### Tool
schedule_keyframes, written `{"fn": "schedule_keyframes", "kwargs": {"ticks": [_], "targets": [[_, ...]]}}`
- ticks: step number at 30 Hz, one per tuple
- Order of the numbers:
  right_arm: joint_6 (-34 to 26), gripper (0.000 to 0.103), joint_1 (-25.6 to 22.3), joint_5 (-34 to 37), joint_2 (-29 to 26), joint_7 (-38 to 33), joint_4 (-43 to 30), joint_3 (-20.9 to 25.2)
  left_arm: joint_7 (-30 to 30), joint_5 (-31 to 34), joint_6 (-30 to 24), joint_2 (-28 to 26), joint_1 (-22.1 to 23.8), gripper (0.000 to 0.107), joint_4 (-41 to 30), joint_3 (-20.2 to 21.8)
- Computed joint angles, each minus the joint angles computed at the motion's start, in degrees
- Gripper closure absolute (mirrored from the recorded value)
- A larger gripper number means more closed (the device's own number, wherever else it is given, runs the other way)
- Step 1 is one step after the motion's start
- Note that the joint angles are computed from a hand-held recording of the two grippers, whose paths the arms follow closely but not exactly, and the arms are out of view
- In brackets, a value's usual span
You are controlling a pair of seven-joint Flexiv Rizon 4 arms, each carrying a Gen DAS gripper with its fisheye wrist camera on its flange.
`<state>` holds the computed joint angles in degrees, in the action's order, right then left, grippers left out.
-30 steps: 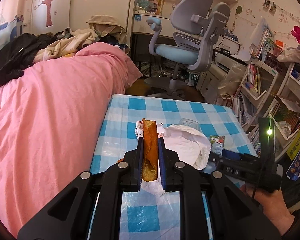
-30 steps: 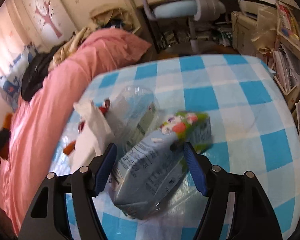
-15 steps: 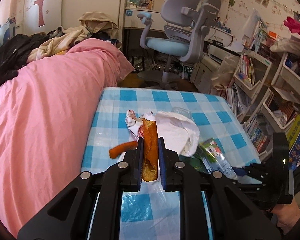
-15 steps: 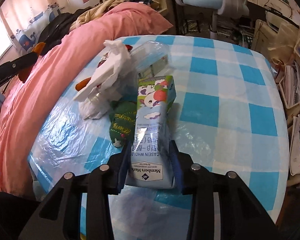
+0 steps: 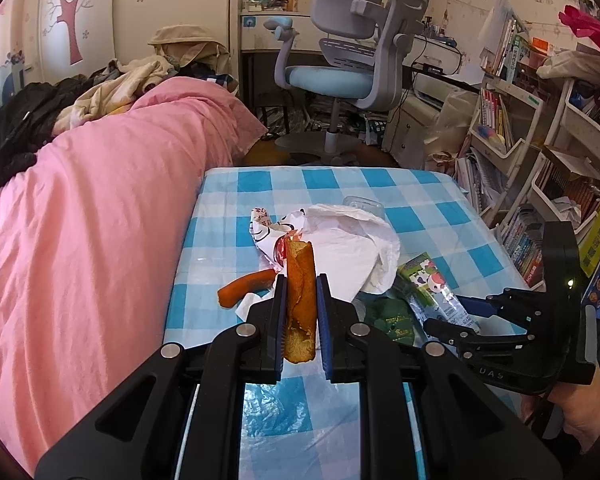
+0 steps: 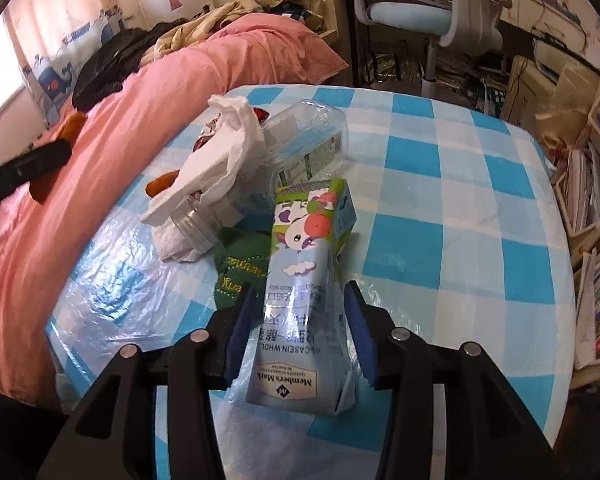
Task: Collect trash
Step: 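Grasp the white-and-green milk carton with the right gripper and lift it, then carry the milk carton over the yellow basin and open the right gripper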
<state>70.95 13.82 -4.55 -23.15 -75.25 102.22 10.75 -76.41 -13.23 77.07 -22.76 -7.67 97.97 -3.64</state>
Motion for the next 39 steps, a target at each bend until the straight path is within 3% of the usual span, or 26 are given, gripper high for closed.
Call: {"fn": "schedule_keyframes", "kwargs": {"ticks": [4,6,9,12,15,19,25,32,39], "targets": [[-0.5,0.059,-0.4,0.3,-0.3,-0.9,-0.5,0.4,-0.8,0.9,-0.2,-0.3,-0.4,0.093,-0.5,0.8],[-1.0,0.069,-0.8,1.0,-0.2,-1.9,-0.7,1.0,-1.1,1.4,-0.4,-0.4,-0.6,0.093,-0.8,1.1],[-1.1,0.075,-1.2,1.9,0.4,-3.1,-0.4,1.4,-1.2,1.8,-0.5,-0.3,-0.5,0.093,-0.8,1.1],[-0.1,0.075,-2.8,5.6,1.7,-5.6,-0.1,3.4,-1.5,2.0,-0.5,-0.3,-0.5,0.093,-0.8,1.1],[1.2,0.075,-4.6,10.6,3.3,-8.9,0.3,5.8,-1.6,2.0,-0.2,0.0,-0.4,0.093,-0.3,1.1],[-0.5,0.075,-9.8,24.3,4.1,-19.5,-2.7,12.6,-1.6,1.9,0.1,0.5,-0.2,0.093,0.5,1.1],[-9.3,0.075,-14.8,41.3,4.7,-37.3,-7.7,19.9,-1.8,1.7,1.0,1.6,0.3,0.093,2.2,1.3],[-21.3,0.075,-10.5,42.2,6.3,-45.6,-7.3,19.0,-3.7,1.3,2.1,2.9,1.1,0.093,3.9,2.1],[-28.9,0.074,-4.8,40.2,7.4,-49.6,-6.2,15.8,-2.0,0.6,2.4,3.9,2.3,0.093,5.5,1.1]]}}
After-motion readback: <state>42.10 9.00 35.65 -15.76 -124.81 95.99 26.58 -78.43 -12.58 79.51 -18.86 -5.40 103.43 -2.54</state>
